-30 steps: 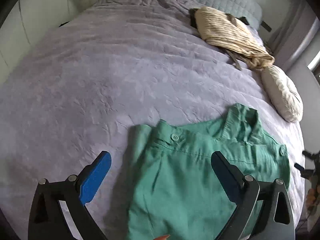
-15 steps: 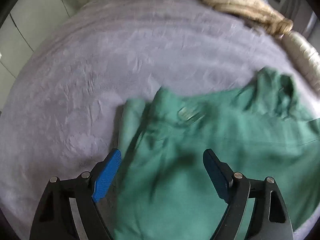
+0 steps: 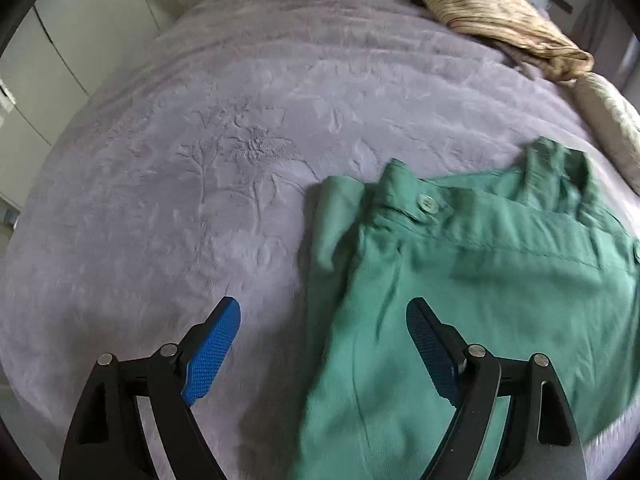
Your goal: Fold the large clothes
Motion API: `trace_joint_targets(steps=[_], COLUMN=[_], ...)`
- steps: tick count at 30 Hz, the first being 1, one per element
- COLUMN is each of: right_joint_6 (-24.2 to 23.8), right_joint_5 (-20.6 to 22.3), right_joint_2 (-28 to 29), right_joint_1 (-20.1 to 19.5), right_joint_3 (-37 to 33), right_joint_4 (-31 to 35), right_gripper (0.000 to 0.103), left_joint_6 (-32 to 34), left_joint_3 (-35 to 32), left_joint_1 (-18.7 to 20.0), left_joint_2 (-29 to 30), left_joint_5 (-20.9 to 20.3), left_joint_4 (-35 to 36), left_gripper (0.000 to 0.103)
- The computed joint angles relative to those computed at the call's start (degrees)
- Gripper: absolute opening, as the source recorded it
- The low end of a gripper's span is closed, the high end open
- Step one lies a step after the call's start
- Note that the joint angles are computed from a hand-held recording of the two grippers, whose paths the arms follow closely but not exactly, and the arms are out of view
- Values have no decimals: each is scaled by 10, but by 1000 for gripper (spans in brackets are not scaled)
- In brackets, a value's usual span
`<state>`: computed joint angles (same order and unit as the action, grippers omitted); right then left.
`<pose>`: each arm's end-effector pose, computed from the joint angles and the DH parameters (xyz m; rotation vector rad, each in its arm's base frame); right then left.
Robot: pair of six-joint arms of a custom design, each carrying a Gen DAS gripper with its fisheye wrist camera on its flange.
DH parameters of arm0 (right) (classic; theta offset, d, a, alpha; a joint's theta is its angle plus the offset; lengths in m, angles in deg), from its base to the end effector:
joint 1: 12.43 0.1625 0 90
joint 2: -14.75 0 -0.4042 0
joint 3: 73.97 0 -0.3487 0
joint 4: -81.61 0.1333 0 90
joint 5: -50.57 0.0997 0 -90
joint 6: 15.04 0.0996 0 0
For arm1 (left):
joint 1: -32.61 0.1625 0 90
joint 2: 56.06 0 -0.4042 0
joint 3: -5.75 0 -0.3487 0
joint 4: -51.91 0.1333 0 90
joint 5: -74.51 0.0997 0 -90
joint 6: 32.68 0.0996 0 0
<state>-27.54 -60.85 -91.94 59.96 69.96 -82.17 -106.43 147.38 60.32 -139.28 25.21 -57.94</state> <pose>0.0026 -0.3122 0.3235 -0.2717 -2.5302 0.6849 -0.1391 -0.2970 0.1457 0.0652 2.2463 -0.4747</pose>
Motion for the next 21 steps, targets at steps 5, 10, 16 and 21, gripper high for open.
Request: trace_joint_targets(steps=[5, 10, 16, 21], right_joint_6=[4, 18, -14, -81], right_joint_5=[14, -8, -29, -15], right_joint_2=[-40, -48, -170, -269], right_joint_1=[59, 71, -30, -152], right_joint_3=[44, 97, 130, 141], right_joint_4=[74, 93, 153, 193], right_gripper=[34, 34, 34, 34], left_joint_6=[-31, -54, -91, -80], left_joint_3=[38, 72, 106, 118], left_joint_1=[-68, -75, -85, -85], left_joint_2=[-6, 27, -24, -26], left_joint_5=[-66, -115, -139, -138], left_joint_4=[-2, -37, -29, -41], left_gripper=[86, 86, 86, 87])
